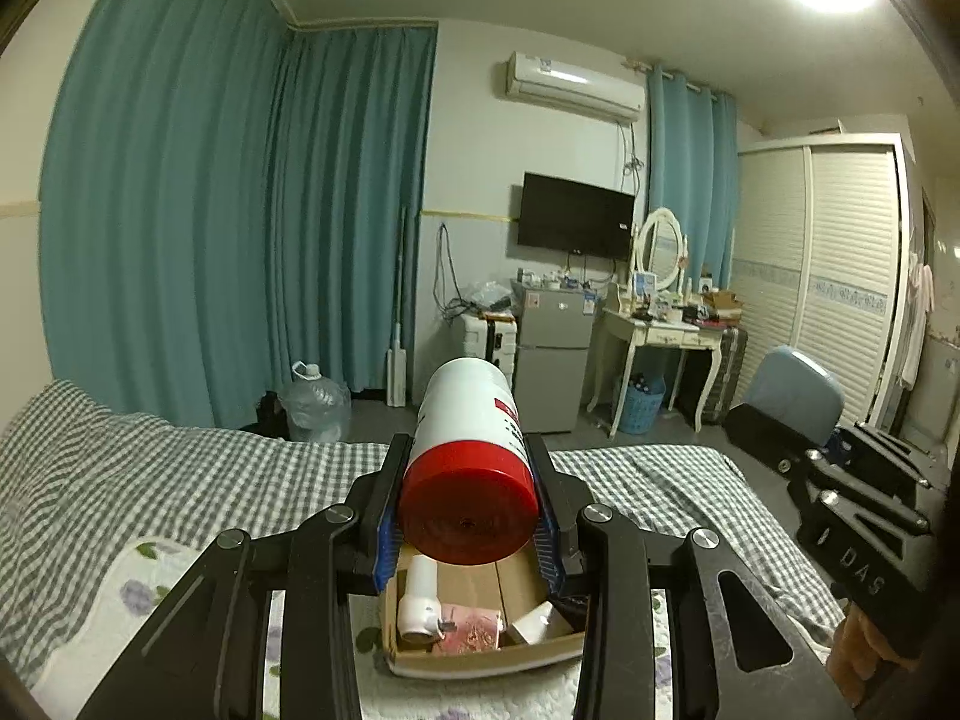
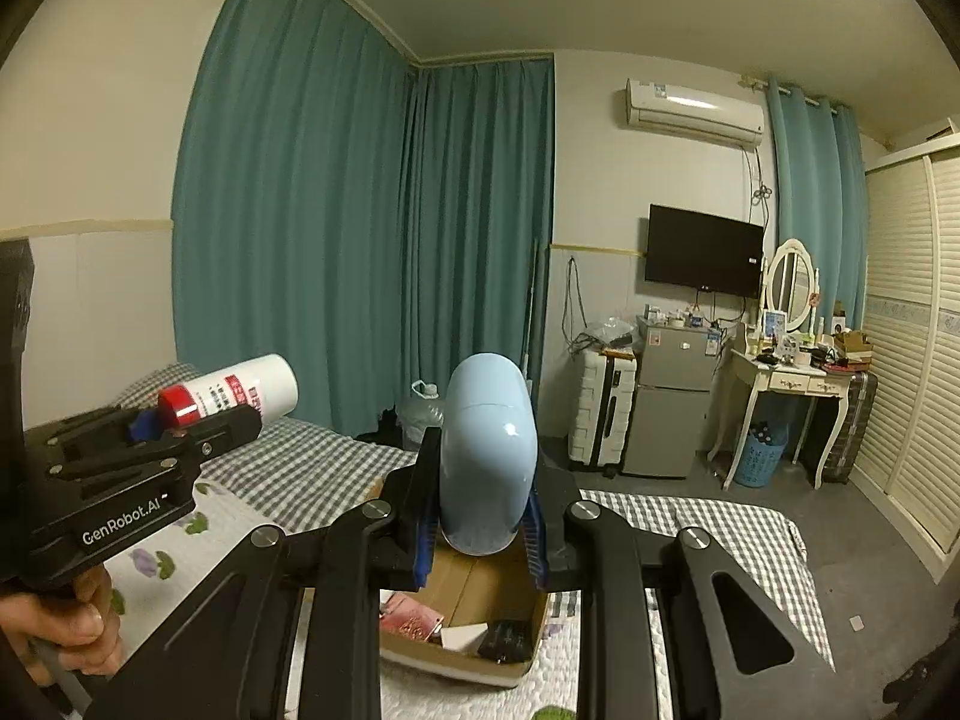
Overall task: Organize rigid objects
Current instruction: 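Carry bottle and earbud case over the box and open both tools to drop them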
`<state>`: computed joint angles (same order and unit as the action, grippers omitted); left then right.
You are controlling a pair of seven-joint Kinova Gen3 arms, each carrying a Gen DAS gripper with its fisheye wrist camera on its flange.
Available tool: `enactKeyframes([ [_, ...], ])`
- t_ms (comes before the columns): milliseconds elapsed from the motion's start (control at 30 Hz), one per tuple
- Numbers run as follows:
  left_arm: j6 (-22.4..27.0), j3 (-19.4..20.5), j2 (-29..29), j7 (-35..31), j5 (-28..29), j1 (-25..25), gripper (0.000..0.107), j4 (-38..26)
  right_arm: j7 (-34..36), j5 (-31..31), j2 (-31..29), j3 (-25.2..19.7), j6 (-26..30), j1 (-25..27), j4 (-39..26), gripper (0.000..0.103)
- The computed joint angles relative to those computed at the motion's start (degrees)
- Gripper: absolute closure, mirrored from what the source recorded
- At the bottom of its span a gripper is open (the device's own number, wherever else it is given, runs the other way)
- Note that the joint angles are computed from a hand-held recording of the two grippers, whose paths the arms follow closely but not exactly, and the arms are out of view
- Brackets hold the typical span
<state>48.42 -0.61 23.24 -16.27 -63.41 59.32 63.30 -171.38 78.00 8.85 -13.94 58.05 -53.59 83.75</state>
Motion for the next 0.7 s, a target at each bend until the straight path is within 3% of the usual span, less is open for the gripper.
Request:
enactKeyframes([
  [200, -3.6, 0.4, 4.0, -6.7, 7.2, -4.1, 0.071, -3.1, 1.2, -4.4, 4.0, 3.4, -8.0, 3.9, -2.0, 0.080],
  [267, -4.4, 0.0, 5.9, -9.3, 10.4, -5.2, 0.071, -4.2, 2.5, -7.5, 5.7, 6.2, -10.7, 3.9, -2.6, 0.080],
  [367, -5.1, -0.8, 8.6, -15.0, 17.3, -6.8, 0.071, -6.7, 6.3, -13.7, 8.1, 6.0, -13.7, 7.3, -4.1, 0.080],
  [500, -0.8, 6.6, 13.6, -24.3, 23.8, -12.9, 0.071, -13.3, 12.9, -22.3, 11.7, 6.9, -16.8, 10.4, -5.8, 0.080],
  [700, 2.8, 5.4, 18.3, -32.4, 34.6, -14.6, 0.071, -18.9, 23.3, -34.6, 15.3, 7.5, -19.6, 14.7, -8.1, 0.080],
])
